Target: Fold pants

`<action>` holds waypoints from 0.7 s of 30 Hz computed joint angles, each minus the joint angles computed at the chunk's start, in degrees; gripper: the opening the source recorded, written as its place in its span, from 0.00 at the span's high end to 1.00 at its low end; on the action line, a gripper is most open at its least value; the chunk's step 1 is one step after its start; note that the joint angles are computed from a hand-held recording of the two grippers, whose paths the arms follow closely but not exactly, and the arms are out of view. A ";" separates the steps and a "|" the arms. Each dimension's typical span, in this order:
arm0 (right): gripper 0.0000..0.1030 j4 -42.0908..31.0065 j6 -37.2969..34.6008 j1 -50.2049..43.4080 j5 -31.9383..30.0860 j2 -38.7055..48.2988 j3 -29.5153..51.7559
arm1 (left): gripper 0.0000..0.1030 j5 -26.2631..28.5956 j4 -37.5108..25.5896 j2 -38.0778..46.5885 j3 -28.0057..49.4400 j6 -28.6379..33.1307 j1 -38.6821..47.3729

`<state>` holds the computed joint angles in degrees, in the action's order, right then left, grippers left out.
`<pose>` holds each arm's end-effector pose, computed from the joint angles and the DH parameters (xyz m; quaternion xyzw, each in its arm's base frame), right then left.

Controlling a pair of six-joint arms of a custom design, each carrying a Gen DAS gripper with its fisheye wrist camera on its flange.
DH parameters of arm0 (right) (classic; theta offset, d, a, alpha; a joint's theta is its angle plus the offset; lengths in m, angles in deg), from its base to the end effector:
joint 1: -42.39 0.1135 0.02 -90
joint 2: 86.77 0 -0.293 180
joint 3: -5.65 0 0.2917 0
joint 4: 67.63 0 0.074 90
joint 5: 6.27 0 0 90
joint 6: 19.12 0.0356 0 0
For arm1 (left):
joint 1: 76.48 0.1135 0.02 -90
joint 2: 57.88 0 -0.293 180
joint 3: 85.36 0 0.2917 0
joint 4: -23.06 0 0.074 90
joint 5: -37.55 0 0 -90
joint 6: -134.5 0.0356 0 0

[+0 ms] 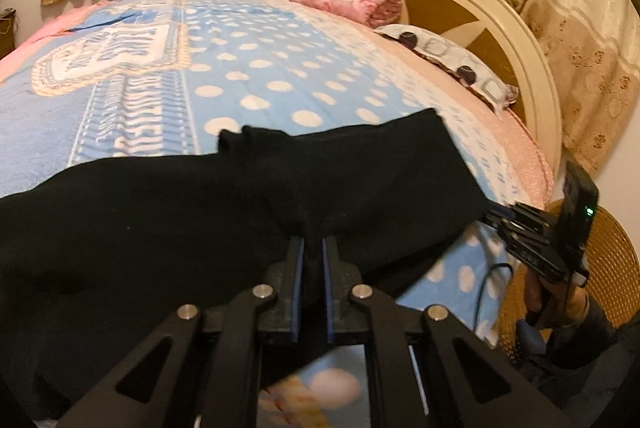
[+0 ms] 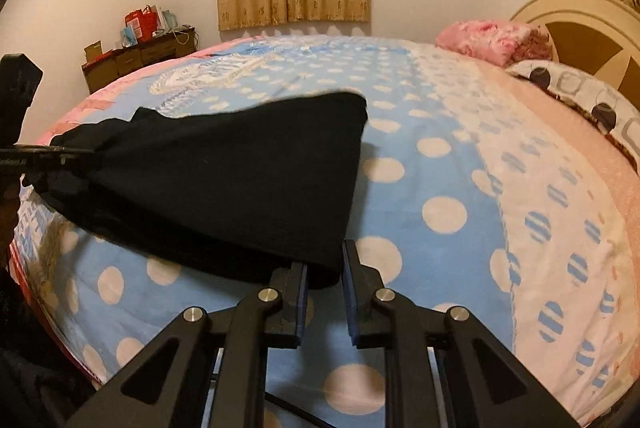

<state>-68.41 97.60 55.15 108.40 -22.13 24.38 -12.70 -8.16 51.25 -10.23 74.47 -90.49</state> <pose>0.1695 0.0231 0.0914 0.1886 0.8917 -0.0651 0.4064 0.3829 -0.1190 0.1352 0.4116 0.8244 -0.3008 0.2459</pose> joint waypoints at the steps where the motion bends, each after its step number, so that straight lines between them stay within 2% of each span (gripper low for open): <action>1: 0.85 0.14 0.36 0.33 0.00 0.32 -0.06 | 0.84 -0.74 -0.63 1.22 1.07 -0.25 -0.36; 2: 0.85 0.17 0.47 0.57 0.16 0.90 0.09 | 0.84 -1.44 -3.40 2.83 2.81 0.82 -0.79; 4: 0.84 -0.91 0.70 1.38 0.99 0.91 0.40 | 0.83 -1.95 -2.86 2.23 2.19 1.76 -0.95; 6: 0.83 -3.33 0.68 0.60 0.12 -2.88 -0.46 | 0.82 -2.65 -3.83 1.37 2.07 2.84 -0.80; 8: 0.70 -6.63 0.54 -1.58 -1.60 -8.25 -1.52 | 0.78 -3.68 -3.42 -0.03 1.16 2.89 0.05; 10: 0.64 -11.39 0.11 -4.10 -3.53 -15.63 -2.45 | 0.64 -5.53 -0.50 -2.81 -1.48 3.28 0.88; 12: 0.61 -15.63 -0.46 -6.44 -4.43 -21.69 -2.51 | 0.57 -6.98 4.45 -6.57 -5.20 3.28 1.59; 13: 0.60 -16.04 -1.37 -8.54 -6.01 -23.21 -2.19 | 0.56 -6.69 4.96 -7.11 -5.46 3.28 1.64; 16: 0.60 -11.99 -4.48 -13.50 -12.03 -20.73 -0.22 | 0.56 -6.24 7.65 -9.54 -7.08 2.70 0.56; 18: 0.59 -11.89 -7.49 -16.87 -18.93 -16.65 2.72 | 0.55 -5.89 10.11 -10.79 -8.15 1.69 -0.66; 19: 0.59 -12.93 -8.63 -17.18 -20.02 -15.49 3.72 | 0.53 -4.69 9.45 -10.74 -7.83 1.80 -1.31; 21: 0.59 -16.34 -10.07 -15.98 -16.87 -17.01 3.91 | 0.52 -4.28 9.12 -10.16 -7.52 1.54 -2.63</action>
